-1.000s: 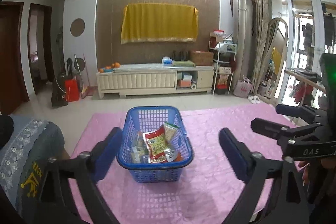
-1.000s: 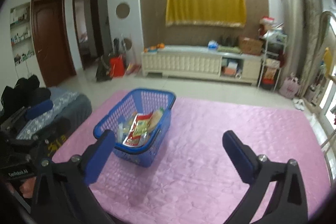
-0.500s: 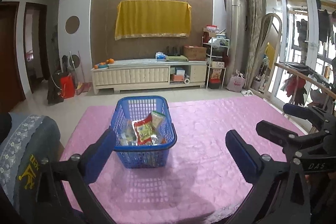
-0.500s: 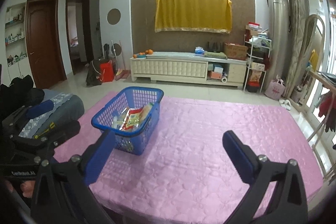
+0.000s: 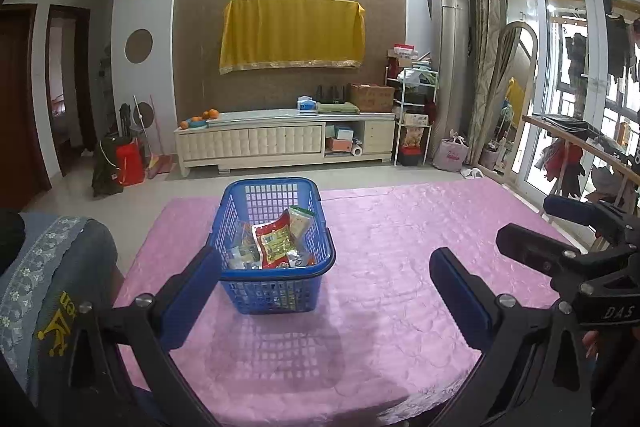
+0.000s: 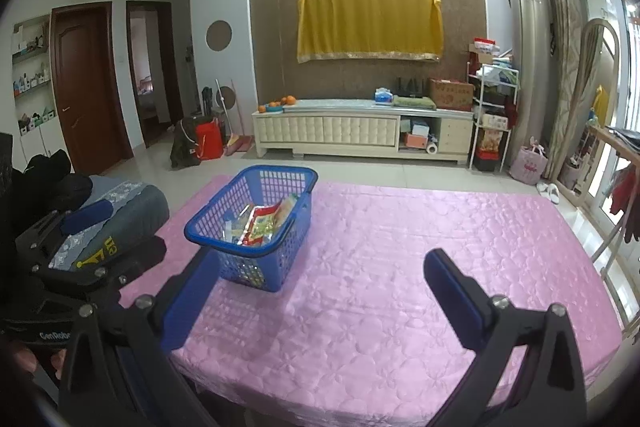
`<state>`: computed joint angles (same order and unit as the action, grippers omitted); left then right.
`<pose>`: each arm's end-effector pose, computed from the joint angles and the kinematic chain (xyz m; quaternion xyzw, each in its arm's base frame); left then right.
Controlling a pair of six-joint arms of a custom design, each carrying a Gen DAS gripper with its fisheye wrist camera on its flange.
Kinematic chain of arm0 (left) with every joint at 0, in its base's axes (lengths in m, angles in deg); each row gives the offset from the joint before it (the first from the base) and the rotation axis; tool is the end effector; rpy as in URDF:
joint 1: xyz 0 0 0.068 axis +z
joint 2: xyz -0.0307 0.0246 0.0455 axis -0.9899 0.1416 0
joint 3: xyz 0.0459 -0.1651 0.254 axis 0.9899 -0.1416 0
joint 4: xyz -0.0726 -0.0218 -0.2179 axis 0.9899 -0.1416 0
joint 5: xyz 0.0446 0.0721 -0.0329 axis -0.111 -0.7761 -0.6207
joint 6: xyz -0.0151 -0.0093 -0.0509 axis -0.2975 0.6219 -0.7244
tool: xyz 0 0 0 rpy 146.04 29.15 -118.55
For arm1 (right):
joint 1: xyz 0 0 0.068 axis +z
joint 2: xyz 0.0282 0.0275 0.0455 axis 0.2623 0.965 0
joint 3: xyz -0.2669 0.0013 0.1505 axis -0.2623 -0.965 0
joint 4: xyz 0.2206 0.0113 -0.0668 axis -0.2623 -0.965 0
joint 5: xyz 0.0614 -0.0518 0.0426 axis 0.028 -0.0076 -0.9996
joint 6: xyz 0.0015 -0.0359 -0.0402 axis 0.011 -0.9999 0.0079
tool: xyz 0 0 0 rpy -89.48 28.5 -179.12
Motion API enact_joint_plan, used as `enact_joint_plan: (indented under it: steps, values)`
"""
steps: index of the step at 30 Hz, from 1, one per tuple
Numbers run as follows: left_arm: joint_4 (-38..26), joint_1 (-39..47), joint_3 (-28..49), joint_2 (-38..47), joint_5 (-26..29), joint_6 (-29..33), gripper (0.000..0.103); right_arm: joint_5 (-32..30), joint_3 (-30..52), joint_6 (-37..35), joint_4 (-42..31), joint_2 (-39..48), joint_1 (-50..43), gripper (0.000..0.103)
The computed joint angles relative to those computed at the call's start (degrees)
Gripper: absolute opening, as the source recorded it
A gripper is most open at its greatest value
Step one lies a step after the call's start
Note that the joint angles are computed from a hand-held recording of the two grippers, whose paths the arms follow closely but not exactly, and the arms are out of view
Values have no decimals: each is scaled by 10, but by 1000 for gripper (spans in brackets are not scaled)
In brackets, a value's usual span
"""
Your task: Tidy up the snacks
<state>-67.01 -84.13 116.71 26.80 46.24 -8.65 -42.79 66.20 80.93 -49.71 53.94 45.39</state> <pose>0.3050 -0.0265 0.3275 0.1985 0.8250 -0.1403 0.5102 0.2633 0.1318 0.3288 0.0303 0.8653 -0.0414 0.4987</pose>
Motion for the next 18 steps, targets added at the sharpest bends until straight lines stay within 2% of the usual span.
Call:
enact_joint_plan:
  steps: [18]
  values:
    - [-8, 1, 2, -5, 11, -2, 103, 4, 3, 7, -11, -4, 8, 103]
